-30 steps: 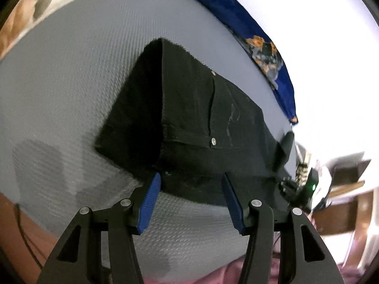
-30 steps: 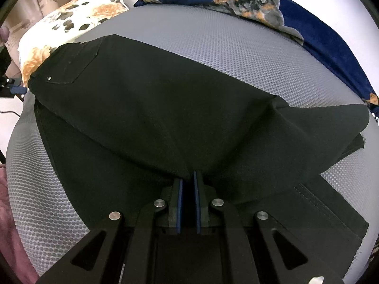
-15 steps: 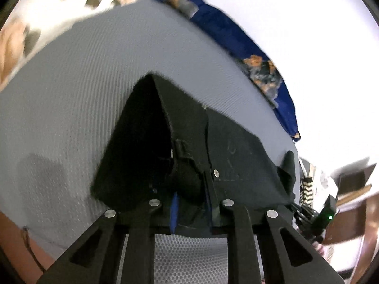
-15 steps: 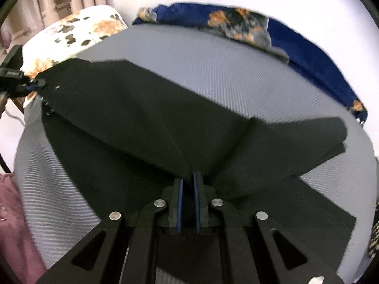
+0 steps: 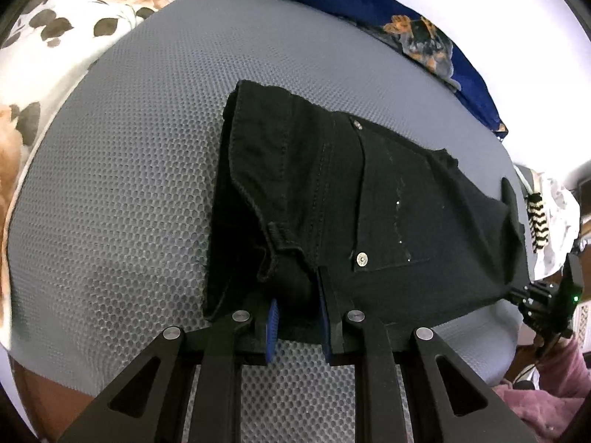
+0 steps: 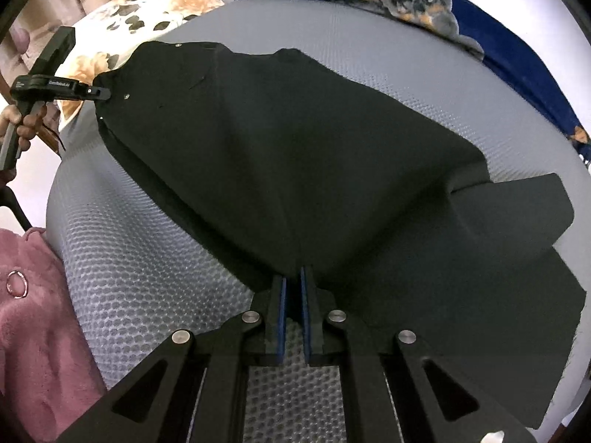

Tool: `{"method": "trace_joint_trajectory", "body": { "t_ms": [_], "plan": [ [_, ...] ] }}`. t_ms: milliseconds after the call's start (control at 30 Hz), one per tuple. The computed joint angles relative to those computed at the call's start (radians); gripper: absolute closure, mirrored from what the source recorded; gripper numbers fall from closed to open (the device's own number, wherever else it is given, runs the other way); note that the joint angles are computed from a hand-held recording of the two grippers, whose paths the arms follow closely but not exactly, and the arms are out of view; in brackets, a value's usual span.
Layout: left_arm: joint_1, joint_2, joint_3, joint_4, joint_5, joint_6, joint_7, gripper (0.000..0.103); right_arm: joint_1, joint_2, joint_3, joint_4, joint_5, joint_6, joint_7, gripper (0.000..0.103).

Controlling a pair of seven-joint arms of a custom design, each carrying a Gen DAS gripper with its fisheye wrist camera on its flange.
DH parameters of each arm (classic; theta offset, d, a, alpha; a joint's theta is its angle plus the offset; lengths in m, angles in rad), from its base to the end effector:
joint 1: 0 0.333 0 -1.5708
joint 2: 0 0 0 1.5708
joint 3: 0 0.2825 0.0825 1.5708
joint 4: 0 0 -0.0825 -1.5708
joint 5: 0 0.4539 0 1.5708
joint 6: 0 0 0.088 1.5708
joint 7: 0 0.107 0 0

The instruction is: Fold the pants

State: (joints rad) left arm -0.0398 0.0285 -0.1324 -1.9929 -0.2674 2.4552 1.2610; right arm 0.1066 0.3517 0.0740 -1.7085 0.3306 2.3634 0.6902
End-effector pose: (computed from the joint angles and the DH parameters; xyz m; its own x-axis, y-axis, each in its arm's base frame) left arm 0.6502 -0.1126 0.4297 0.2304 -0.9078 0.3504 -0.8894 -0.3425 -0.3026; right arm 0.7185 0.1314 0.3547 0.7519 -0.6593 0.0022 -0.6022 -0.6882 -0.4047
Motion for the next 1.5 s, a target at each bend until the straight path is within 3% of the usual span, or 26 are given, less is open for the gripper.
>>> {"method": "trace_joint_trajectory", "body": {
  "t_ms": [100, 267, 400, 600, 700, 800, 867, 933, 1033, 1167, 1333, 1500],
  "plan": [
    [0.000, -0.011, 0.002, -0.025, 0.007, 0.011, -0.003, 0.084, -0.002, -0.013, 0.001, -0.011, 0.006, -0.014, -0.008, 0.098],
    [-0.014, 0.002, -0.004, -0.022, 0.152, 0.002, -0.091, 0.075, 0.006, 0.047, -0.006, 0.033, -0.023, -0.035, 0.047, 0.097],
    [-0.022, -0.024, -0.006, -0.021, 0.273, -0.043, -0.167, 0.054, -0.008, 0.067, -0.001, 0.071, 0.003, -0.081, 0.093, 0.096],
    [-0.033, -0.095, -0.034, -0.036, 0.567, -0.115, -0.321, 0.054, -0.012, 0.055, 0.001, 0.057, 0.010, -0.072, 0.099, 0.093],
    [-0.052, -0.102, -0.051, -0.027, 0.648, -0.073, -0.306, 0.054, -0.014, 0.048, 0.002, 0.053, 0.017, -0.072, 0.103, 0.090],
    [-0.084, -0.062, -0.061, 0.006, 0.595, 0.045, -0.191, 0.054, -0.019, 0.042, 0.005, 0.045, 0.035, -0.057, 0.097, 0.082],
    [-0.111, -0.009, -0.070, 0.045, 0.453, 0.119, -0.020, 0.054, -0.027, 0.032, 0.009, 0.032, 0.059, -0.044, 0.082, 0.081],
    [-0.135, 0.082, -0.093, 0.130, 0.331, 0.145, 0.158, 0.054, -0.031, 0.035, 0.009, 0.035, 0.074, -0.046, 0.079, 0.082],
    [-0.163, 0.225, -0.131, 0.280, 0.254, 0.135, 0.338, 0.054, -0.037, 0.033, 0.011, 0.030, 0.097, -0.033, 0.079, 0.084],
    [-0.197, 0.377, -0.162, 0.452, 0.193, 0.071, 0.506, 0.054, -0.045, 0.033, 0.014, 0.039, 0.138, -0.038, 0.096, 0.088],
    [-0.284, 0.559, -0.127, 0.675, 0.265, -0.026, 0.512, 0.058, -0.047, 0.026, 0.016, 0.034, 0.161, -0.031, 0.090, 0.089],
    [-0.336, 0.728, -0.117, 0.901, 0.275, -0.162, 0.526, 0.095, -0.058, 0.040, 0.017, 0.060, 0.198, -0.069, 0.112, 0.086]
  ]
}}
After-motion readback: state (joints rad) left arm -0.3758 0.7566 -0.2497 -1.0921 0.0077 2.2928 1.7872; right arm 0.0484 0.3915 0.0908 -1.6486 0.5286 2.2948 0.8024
